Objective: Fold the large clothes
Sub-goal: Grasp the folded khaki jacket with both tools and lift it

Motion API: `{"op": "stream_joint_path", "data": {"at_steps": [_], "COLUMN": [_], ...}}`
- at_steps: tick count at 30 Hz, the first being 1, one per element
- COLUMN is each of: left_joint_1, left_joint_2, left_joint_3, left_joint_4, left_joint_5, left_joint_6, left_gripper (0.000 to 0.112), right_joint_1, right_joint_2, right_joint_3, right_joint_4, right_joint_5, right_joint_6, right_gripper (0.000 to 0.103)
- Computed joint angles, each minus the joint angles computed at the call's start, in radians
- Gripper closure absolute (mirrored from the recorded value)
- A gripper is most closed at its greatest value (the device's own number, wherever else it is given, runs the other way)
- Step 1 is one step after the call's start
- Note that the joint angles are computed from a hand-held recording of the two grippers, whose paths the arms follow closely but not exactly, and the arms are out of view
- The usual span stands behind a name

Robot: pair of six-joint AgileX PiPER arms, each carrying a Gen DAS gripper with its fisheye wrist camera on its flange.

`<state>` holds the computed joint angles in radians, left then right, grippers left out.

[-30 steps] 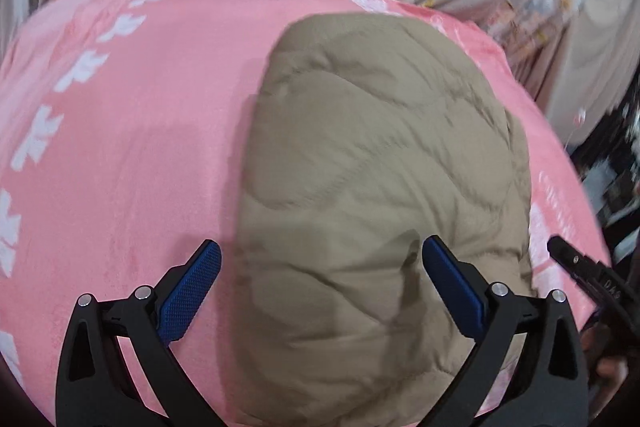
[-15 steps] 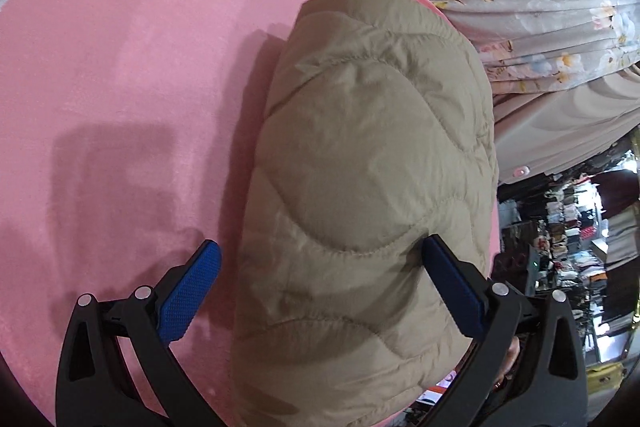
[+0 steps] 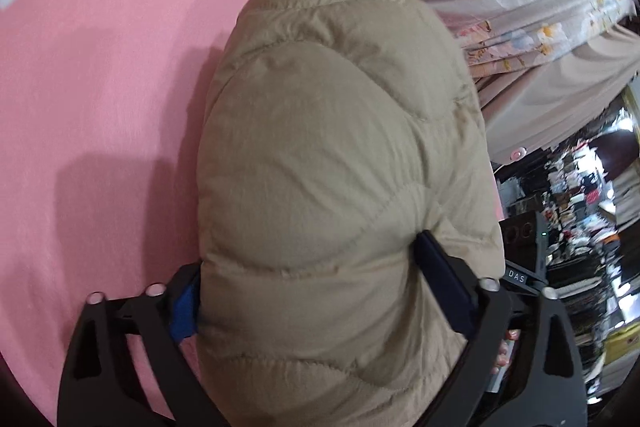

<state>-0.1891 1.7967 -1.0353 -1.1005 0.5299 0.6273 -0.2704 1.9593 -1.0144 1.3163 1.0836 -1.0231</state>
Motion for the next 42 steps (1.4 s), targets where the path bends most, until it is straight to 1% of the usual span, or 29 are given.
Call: {"op": "stream_joint_path", "data": {"at_steps": [2,4,6,8,10,12,14,18,21,23,26,29,34,38,42], "left_joint_1": [0.006,0.026,0.034,0.035,0.054,0.083,0.106,0.199,0.265,0.309,0.365,0.448,0.524,0.570,0.600], "left_joint_2": [-0.036,-0.094,-0.144,-0.190,-0.240,-0.273,-0.283,-0.323,-0.335,-0.324,-0.288,-0.236,-0.123,-0.008,0.135], "left_joint_3": [-0.006,-0.014,-0.023,-0.040,-0.050,-0.069,-0.111,-0.175,-0.224,-0.255,-0.288,-0.299,-0.327,-0.373,-0.432], "left_joint_4": [0.018,0.022,0.039,0.067,0.052,0.033,0.037,0.046,0.061,0.059,0.033,-0.020,-0.088,-0.139,-0.185], "left_joint_5": [-0.002,0.018,0.024,0.020,0.028,0.045,0.066,0.121,0.138,0.139,0.145,0.168,0.144,0.159,0.175], "left_joint_6": [0.009,0.042,0.052,0.048,0.086,0.118,0.115,0.133,0.152,0.175,0.215,0.294,0.417,0.493,0.549], "left_gripper": [0.039,0.043,0.044,0.044,0.044,0.044,0.044,0.044,0.044,0.044,0.043,0.043,0.043,0.043,0.043], "right_joint_1": [0.008,0.017,0.039,0.062,0.092,0.128,0.174,0.273,0.375,0.400,0.475,0.535,0.601,0.635,0.666], "right_joint_2": [-0.063,-0.142,-0.217,-0.263,-0.311,-0.333,-0.341,-0.324,-0.256,-0.221,-0.117,0.000,0.199,0.348,0.493], "right_joint_3": [0.025,0.037,0.024,-0.004,-0.050,-0.109,-0.178,-0.332,-0.483,-0.540,-0.676,-0.811,-1.014,-1.181,-1.359], "right_joint_4": [0.031,0.061,0.074,0.081,0.081,0.077,0.058,-0.013,-0.082,-0.102,-0.143,-0.197,-0.258,-0.341,-0.468], "right_joint_5": [-0.022,-0.035,-0.058,-0.076,-0.101,-0.127,-0.164,-0.240,-0.318,-0.326,-0.360,-0.387,-0.417,-0.412,-0.399], "right_joint_6": [-0.020,-0.034,-0.027,-0.010,0.015,0.042,0.077,0.149,0.224,0.240,0.299,0.374,0.452,0.548,0.674], "right_gripper": [0.089,0.090,0.090,0.090,0.090,0.090,0.090,0.090,0.090,0.090,0.090,0.090,0.090,0.090,0.090]}}
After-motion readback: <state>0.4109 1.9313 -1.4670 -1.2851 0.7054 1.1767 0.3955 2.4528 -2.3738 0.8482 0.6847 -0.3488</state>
